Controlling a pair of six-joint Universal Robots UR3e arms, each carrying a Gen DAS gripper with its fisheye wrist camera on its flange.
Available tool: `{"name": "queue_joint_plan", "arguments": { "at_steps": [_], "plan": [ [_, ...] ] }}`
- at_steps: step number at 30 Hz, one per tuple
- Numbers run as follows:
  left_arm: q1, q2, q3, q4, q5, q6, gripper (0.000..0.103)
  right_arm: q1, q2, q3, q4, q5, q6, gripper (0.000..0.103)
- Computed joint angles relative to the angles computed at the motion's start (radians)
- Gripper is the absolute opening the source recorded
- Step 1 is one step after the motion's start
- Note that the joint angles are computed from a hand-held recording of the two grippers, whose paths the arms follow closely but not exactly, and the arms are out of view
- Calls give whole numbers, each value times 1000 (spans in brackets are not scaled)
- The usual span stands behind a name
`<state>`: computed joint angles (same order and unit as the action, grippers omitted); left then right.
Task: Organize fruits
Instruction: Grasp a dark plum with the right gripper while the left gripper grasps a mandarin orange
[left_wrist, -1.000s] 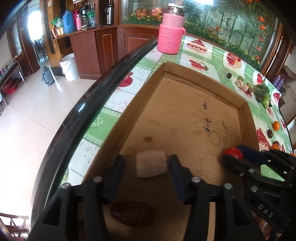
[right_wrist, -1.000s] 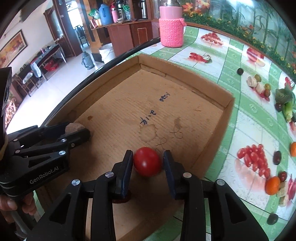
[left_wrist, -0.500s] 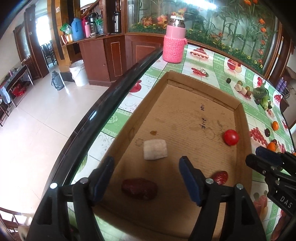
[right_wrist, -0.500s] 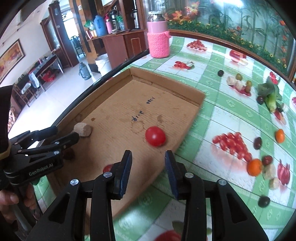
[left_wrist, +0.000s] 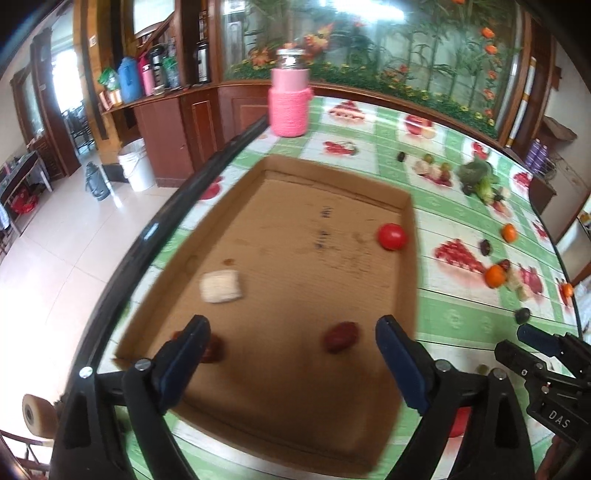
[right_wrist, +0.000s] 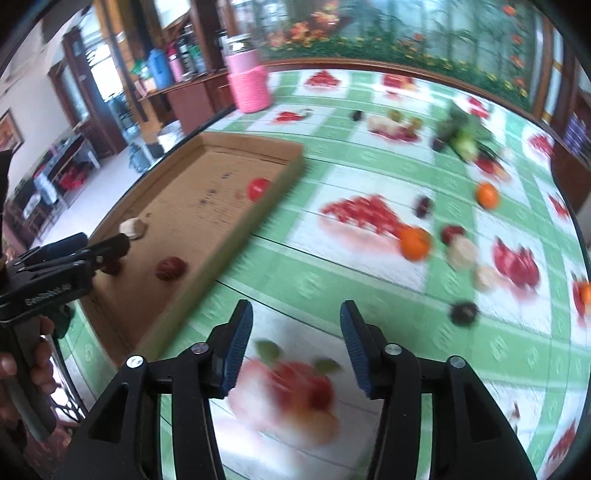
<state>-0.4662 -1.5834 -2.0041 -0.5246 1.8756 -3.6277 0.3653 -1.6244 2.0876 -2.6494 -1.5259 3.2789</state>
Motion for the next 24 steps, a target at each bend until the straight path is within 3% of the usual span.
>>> {"name": "queue_joint_plan", "arguments": {
  "at_steps": [5,13,21,24],
  "plan": [
    [-107,-95,135,-45,21,-7,95,-174,-206,187,25,56,-27,55],
    [-234,-250,349,-131,36,23,95,-532,-458,359,139,202,-179,55],
    [-279,-349,496,-231,49,9,95,-550,-243,340,-27,267,-274,55],
    [-279,-378,534,-257,56,0,95,-520,-154,329,-111,260,-280,50]
  ]
}}
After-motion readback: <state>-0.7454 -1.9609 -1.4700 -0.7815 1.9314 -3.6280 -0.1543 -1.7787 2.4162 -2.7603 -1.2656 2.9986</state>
